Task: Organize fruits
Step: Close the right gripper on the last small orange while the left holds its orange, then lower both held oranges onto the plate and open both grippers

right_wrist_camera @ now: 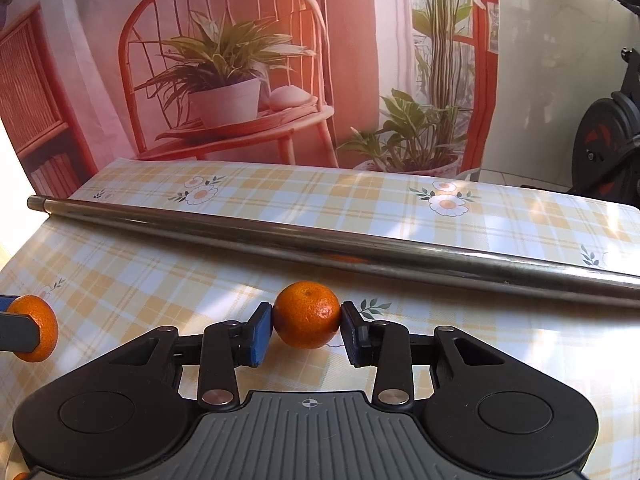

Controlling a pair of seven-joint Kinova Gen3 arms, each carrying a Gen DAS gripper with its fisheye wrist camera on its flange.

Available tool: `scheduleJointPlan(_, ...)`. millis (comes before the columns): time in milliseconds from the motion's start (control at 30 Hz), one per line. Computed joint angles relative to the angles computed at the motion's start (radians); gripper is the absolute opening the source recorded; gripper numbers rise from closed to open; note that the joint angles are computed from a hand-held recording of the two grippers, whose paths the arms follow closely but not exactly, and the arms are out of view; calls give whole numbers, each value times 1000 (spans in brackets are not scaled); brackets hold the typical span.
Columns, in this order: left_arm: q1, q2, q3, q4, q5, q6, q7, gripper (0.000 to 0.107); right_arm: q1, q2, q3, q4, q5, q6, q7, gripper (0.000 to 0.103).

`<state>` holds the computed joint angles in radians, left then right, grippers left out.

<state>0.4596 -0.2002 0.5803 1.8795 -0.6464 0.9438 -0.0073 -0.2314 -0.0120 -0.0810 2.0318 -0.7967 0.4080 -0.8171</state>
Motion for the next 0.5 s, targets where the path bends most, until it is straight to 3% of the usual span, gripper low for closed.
scheduleJointPlan(233, 9, -7, 71, -2, -29, 49, 70, 37, -20, -146, 91, 90, -130, 56, 56, 34)
scheduleJointPlan(500, 38, -26, 109, 3, 11, 52, 91, 37, -46, -398, 70, 221, -21, 72, -128, 34)
